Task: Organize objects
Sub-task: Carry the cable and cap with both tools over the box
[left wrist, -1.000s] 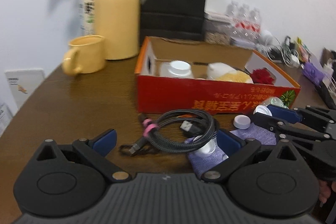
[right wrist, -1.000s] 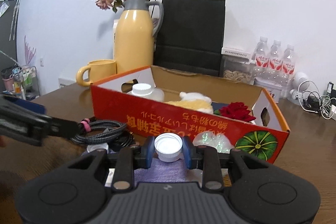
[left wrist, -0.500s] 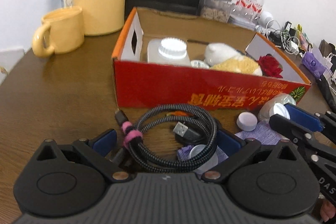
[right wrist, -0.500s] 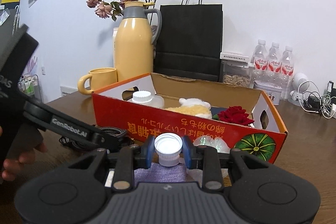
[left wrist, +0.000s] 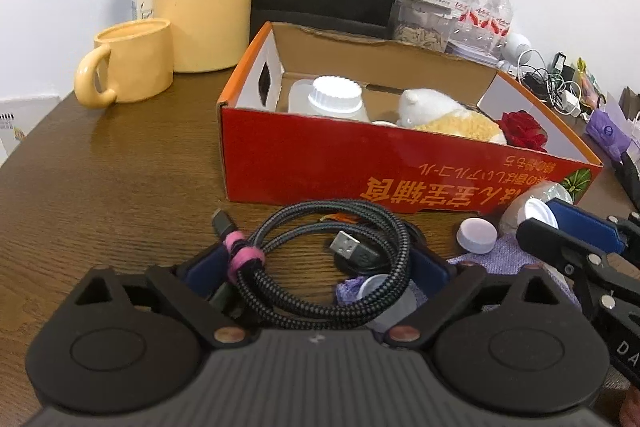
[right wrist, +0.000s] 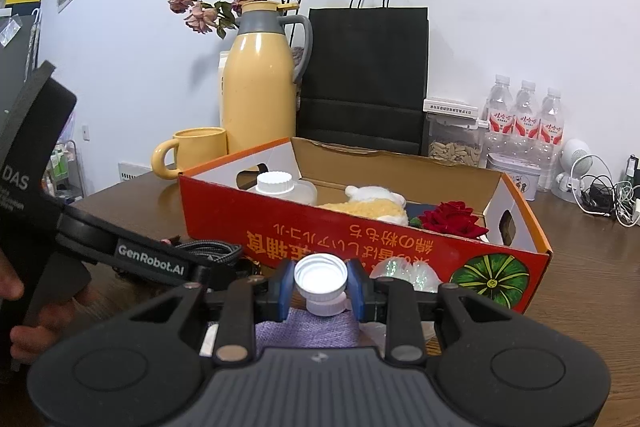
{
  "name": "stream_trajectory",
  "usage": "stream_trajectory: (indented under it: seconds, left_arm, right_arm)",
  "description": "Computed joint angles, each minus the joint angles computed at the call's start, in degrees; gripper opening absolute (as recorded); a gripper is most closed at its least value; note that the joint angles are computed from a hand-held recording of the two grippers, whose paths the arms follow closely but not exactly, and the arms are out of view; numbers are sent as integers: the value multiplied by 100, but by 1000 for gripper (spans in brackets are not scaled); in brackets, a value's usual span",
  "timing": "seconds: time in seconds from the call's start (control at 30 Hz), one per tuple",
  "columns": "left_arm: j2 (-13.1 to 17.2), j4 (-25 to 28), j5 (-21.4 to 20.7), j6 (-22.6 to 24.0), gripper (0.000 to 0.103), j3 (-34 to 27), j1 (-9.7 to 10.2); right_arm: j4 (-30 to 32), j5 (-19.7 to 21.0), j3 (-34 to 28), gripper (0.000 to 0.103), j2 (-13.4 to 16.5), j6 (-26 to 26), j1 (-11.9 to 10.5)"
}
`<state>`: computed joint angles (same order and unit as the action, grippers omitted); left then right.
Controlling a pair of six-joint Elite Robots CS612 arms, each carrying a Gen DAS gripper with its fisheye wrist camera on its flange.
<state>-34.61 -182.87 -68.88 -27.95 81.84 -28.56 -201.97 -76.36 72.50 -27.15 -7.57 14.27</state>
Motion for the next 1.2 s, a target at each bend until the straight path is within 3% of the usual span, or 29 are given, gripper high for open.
stream_trajectory:
  seconds: [0.4, 0.77, 0.97, 1.2]
  left_arm:
    - [-63, -546, 608, 24, 92, 229, -157]
    - [-166, -1193, 1077, 509, 92, 317, -269]
    - [-130, -1367, 1128, 930, 92, 10, -296]
    - [131, -1256, 1050, 1296, 92, -696, -282]
  right_arm:
    - [-154, -4, 19, 27, 5, -15, 4]
    - [-453, -59, 34, 27, -47, -38, 3]
    - [-444, -120, -145, 27, -65, -87, -24]
    - [-67, -263, -717, 27, 92, -91, -86]
